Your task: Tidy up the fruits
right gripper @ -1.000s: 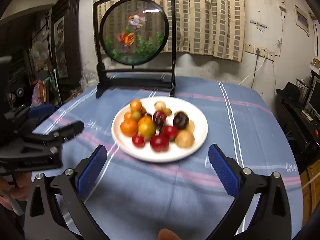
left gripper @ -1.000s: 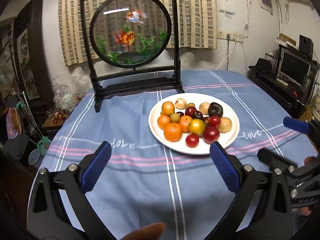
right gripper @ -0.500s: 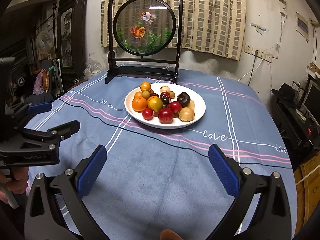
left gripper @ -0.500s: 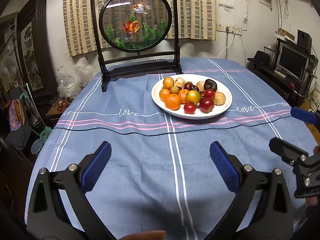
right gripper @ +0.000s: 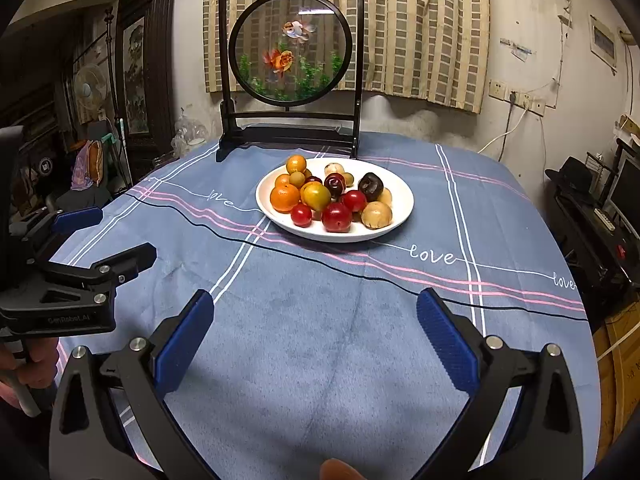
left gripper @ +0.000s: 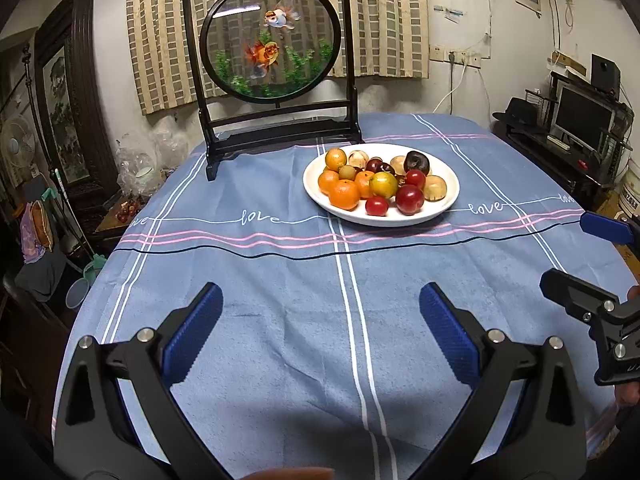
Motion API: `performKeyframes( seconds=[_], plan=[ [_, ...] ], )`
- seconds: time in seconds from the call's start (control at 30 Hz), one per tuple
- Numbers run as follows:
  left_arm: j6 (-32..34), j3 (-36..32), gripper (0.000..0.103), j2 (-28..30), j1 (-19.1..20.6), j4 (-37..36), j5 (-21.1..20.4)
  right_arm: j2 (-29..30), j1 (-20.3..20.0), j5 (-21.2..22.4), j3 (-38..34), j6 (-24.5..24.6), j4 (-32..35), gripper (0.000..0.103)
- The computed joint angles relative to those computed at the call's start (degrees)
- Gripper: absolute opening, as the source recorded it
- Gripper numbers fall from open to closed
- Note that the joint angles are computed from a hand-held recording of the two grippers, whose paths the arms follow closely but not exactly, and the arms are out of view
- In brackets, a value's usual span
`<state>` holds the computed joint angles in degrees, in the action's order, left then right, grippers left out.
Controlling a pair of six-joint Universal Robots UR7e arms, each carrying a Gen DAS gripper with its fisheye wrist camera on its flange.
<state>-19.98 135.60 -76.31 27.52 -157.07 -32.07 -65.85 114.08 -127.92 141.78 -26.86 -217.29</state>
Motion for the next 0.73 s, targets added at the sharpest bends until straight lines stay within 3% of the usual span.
performKeyframes(
  seconds=[0.73],
  plan=[
    [0.51, 0.05, 0.1, 0.68, 0.29, -0.72, -0.5, -0.21, -0.08, 0.01, 0.68, 0.7, -0.24, 0.102]
  ],
)
